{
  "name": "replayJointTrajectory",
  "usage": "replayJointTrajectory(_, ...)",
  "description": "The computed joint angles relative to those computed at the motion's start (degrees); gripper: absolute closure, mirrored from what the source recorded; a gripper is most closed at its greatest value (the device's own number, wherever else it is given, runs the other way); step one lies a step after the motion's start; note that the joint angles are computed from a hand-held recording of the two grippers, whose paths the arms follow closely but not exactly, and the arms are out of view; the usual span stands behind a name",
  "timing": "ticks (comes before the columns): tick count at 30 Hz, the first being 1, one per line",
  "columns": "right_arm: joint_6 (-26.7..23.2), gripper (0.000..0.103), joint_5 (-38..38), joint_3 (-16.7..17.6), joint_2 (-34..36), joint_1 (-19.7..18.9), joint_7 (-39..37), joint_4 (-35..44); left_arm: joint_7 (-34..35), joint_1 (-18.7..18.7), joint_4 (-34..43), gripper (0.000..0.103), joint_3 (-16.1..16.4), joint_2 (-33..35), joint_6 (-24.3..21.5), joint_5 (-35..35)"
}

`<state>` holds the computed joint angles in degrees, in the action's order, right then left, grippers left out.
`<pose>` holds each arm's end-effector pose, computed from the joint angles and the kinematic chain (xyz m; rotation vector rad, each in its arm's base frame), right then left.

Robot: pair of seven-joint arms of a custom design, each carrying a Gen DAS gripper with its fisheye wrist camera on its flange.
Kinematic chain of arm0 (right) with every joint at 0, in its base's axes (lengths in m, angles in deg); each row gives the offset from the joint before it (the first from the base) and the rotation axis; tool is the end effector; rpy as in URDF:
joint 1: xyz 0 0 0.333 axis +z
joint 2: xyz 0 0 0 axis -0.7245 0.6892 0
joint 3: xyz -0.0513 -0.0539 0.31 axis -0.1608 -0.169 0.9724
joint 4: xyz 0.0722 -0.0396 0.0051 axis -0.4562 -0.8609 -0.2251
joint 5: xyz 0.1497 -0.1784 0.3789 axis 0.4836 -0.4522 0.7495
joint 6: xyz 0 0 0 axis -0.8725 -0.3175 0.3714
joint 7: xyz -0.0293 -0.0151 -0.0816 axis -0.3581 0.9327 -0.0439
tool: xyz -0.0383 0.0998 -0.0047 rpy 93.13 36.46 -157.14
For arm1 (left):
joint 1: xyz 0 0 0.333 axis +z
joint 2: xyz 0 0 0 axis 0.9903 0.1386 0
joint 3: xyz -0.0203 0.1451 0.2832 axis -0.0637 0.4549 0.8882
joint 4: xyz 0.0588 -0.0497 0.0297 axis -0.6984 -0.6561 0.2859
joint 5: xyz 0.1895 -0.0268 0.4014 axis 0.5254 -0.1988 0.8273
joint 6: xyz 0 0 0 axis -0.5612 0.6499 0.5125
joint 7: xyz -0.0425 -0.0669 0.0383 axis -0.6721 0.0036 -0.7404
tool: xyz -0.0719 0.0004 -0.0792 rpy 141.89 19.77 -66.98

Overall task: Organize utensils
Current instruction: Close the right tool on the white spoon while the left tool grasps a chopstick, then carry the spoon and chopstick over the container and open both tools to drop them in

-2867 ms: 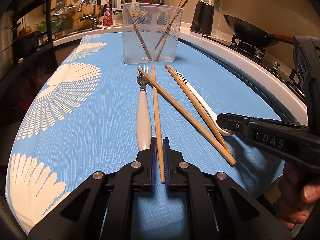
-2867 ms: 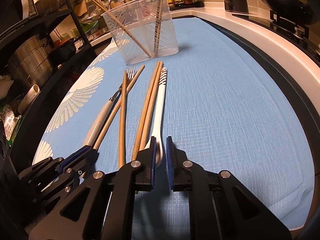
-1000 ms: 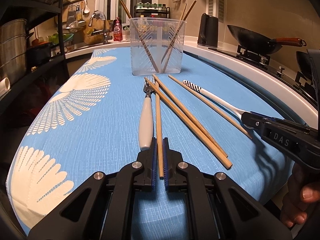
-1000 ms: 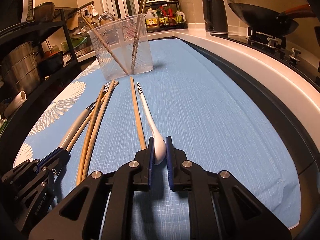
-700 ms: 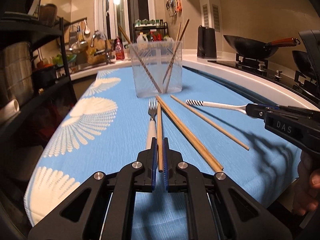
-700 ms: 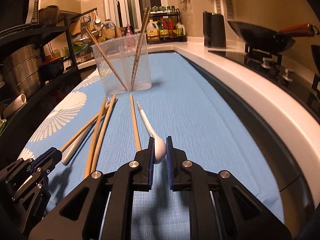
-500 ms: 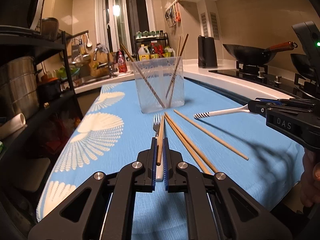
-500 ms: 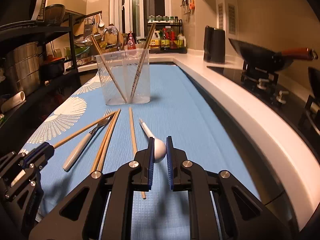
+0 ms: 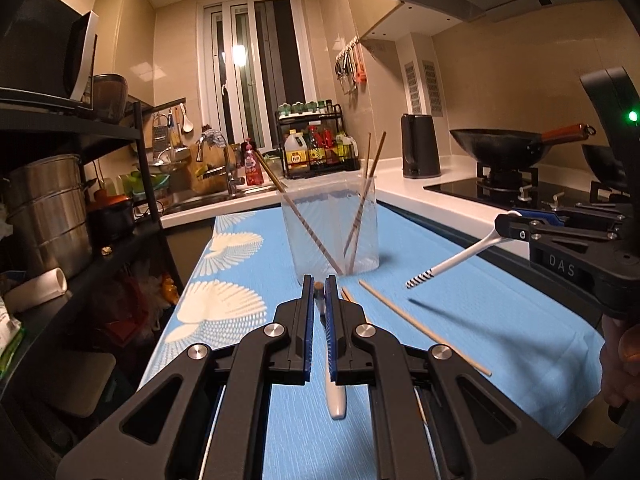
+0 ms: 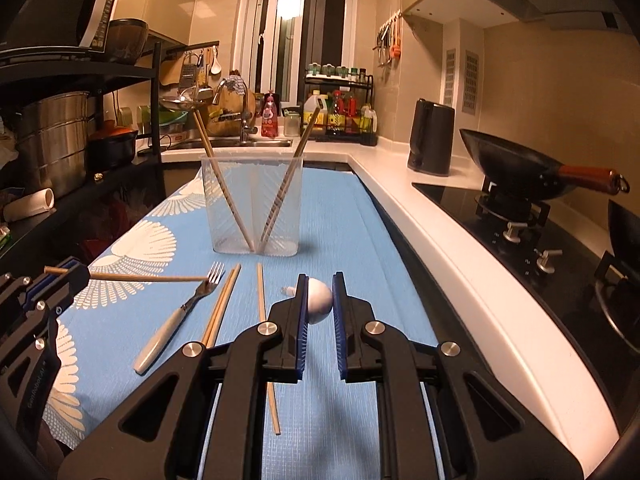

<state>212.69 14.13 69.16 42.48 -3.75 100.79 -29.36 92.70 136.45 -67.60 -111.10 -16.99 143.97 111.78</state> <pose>0.6099 0.5275 0.5753 -1.7932 1.0763 -0.7770 0.5121 -0.3368 0.5520 -1.4794 1.2365 -0.7668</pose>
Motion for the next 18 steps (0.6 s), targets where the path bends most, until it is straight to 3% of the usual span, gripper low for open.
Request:
replayJointTrajectory(10,-3.2,0.091,7.3,3.3,4.2,-2.3,-12.7,10.1,2.1,1.5,5.0,0.097,2.8,5.6,1.4,0.8)
replayJointTrajectory(18,-13.2,0.091,20.0,7.6,11.5,-4.1,-29.0,24.9,1.9,1.4,9.2,0.097,3.4,13.5,0.3,3.1)
